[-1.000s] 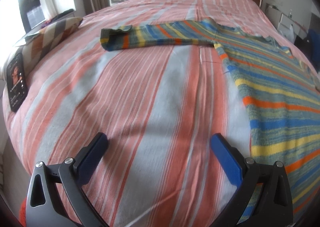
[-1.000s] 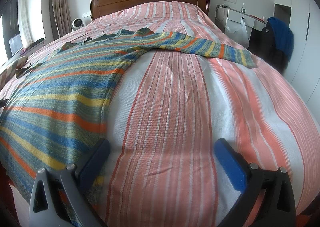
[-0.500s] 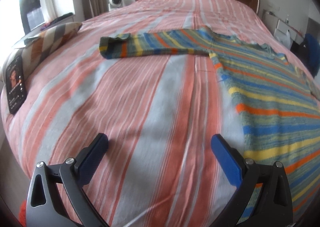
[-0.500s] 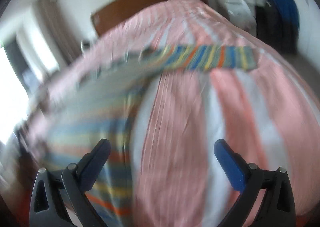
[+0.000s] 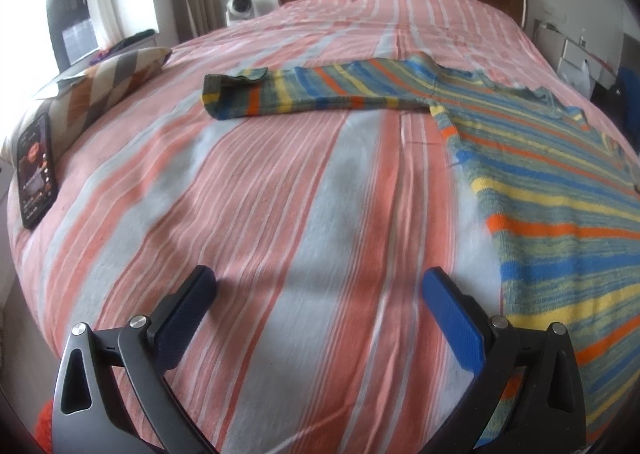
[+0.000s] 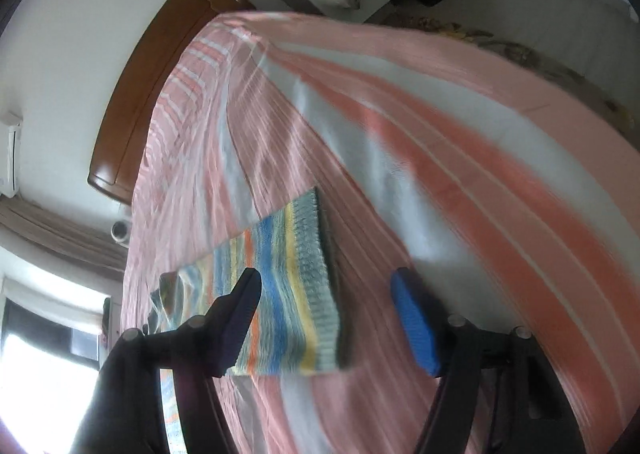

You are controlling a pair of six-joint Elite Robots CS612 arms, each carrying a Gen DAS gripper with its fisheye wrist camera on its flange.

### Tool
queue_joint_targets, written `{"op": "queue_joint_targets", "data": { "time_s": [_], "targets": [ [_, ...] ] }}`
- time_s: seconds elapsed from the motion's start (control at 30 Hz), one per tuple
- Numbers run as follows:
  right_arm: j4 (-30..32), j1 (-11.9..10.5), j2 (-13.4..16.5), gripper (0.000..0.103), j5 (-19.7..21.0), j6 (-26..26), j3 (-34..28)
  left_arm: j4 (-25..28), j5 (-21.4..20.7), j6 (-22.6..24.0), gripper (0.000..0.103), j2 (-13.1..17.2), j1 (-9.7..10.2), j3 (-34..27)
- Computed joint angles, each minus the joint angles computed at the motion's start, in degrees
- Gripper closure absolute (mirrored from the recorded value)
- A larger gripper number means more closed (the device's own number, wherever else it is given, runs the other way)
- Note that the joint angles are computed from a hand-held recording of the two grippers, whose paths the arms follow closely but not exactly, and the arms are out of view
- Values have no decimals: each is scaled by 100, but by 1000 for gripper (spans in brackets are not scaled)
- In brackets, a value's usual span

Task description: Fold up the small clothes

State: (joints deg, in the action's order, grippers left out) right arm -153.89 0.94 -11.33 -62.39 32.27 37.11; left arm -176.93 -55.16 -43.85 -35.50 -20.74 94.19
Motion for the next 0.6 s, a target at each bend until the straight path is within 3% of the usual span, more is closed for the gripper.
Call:
{"op": "queue_joint_targets", "data": {
  "time_s": [0.07,0.13,0.2,0.27,0.33,0.4,0.47,0.6],
  "targets": [
    [145,3,109,35,168,-92,-237,1,25,11,0,6,-3,-4],
    [311,-32,304,42,571,-166,-608,-13,9,5,0,10,1,-5],
    [733,-11,393,46,518,-480,-850,-9,21,8,0,11,0,-7],
    [976,25,448,60,332,-554,-987,11,52,-4,0,15,-4,-15],
    [1200,68,440,98,16,-631,-1040,20,67,-14,0,17,-8,-21],
    [1330,113,350,100,-262,-771,-981,12,54,-9,0,17,-6,-19],
    [968,163,152,100,-474,-838,-700,16,51,-9,0,17,-5,-20],
    [342,380,-182,100,-274,-1445,-520,1,16,-22,0,24,1,-32]
  ]
}}
